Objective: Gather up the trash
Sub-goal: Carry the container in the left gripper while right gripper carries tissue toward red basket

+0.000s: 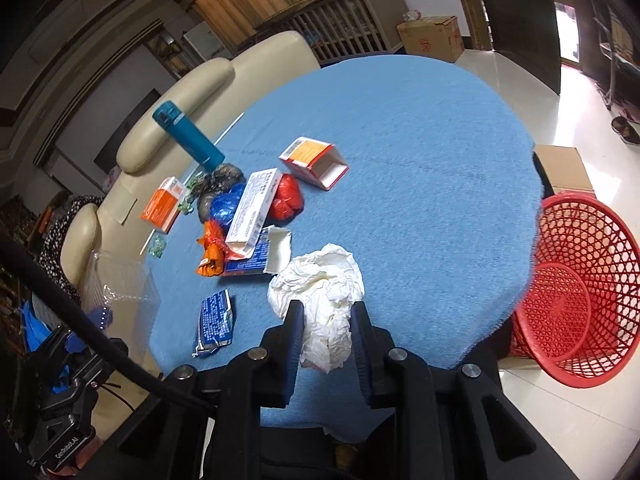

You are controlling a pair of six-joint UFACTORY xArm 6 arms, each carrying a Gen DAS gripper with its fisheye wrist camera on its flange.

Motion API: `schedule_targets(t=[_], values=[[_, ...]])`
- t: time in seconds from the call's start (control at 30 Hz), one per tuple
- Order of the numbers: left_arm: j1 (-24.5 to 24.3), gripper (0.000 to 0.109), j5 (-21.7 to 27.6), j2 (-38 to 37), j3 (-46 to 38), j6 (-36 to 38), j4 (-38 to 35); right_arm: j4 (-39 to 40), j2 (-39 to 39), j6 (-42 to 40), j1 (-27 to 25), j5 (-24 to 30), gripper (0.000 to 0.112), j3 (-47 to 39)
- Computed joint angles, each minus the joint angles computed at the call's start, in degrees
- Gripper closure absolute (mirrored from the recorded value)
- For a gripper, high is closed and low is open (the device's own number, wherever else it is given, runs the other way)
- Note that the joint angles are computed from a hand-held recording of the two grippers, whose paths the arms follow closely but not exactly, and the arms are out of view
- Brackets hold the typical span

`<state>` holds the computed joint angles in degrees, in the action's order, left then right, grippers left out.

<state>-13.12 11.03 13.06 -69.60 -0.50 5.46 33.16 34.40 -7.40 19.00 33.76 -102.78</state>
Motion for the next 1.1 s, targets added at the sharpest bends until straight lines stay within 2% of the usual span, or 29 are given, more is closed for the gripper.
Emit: schedule_targets(t=[0.17,1.1], values=[[-1.49,0.059,1.48,1.77,-2.92,2.15,-2.13,0.59,-1.86,-0.18,-1.05,-1.58,0.086,2.97],[-7.62,0.058,6.69,9.71,-15.13,6.87,-0.64,5.83,-8.59,-2.38,-5.90,-9.41,0.086,14.16]])
